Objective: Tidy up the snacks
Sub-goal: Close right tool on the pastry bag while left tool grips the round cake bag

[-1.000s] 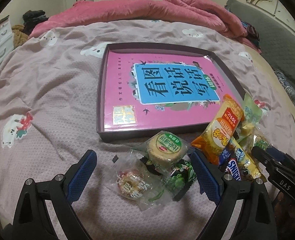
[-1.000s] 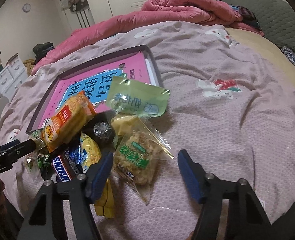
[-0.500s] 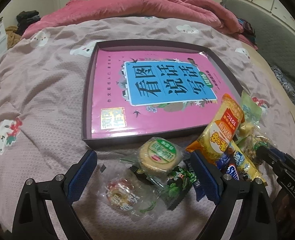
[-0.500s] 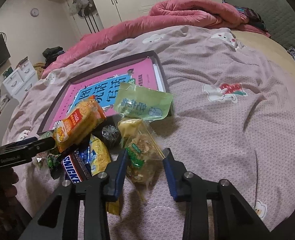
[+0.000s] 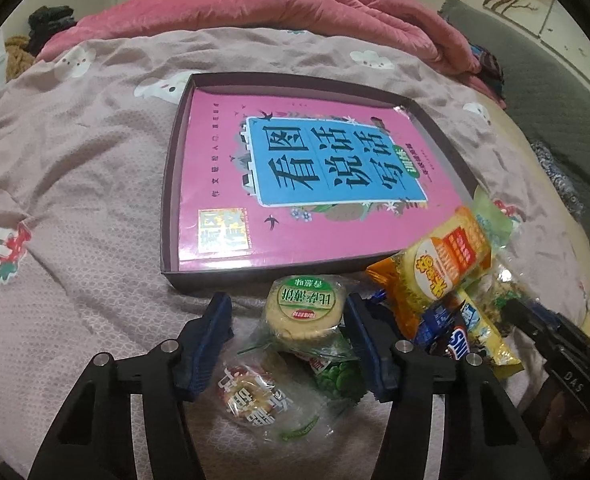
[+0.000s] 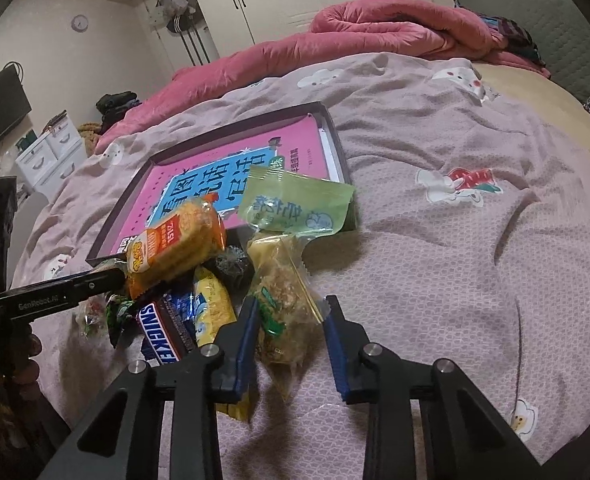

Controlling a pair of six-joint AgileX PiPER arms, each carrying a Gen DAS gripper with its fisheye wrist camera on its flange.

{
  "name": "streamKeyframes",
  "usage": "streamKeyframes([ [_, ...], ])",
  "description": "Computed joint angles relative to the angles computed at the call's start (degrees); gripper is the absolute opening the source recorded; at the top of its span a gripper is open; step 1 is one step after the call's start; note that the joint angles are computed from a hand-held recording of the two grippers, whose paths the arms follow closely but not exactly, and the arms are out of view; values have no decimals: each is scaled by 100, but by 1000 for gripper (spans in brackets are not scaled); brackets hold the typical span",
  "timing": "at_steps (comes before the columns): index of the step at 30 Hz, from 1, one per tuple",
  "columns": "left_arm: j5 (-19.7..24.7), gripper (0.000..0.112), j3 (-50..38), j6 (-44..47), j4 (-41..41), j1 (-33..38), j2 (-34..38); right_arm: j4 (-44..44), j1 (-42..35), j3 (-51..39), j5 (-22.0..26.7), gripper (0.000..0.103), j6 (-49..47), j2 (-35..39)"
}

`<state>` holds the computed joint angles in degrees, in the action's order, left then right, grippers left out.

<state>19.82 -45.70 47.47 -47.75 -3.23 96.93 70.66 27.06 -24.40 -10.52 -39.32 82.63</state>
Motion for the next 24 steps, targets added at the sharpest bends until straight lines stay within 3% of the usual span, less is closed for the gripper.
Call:
streamKeyframes([
  [4, 110, 59, 6, 301, -305, 72, -29, -813, -158, -24, 116, 37, 745, 117],
  [6, 184, 53, -23, 337, -350, 108, -3, -984, -179, -14, 130, 37, 834, 109],
  [13, 507, 43, -12, 941, -981, 323, 20, -602, 37, 169, -46, 20, 281, -396],
  [15, 548, 42, -11, 982, -1037, 353, 15, -41, 148, 189, -159, 19, -297, -526],
  [24, 727, 41, 78, 1261, -1322, 522, -171, 719, 127, 299, -187, 19, -1034, -1117],
])
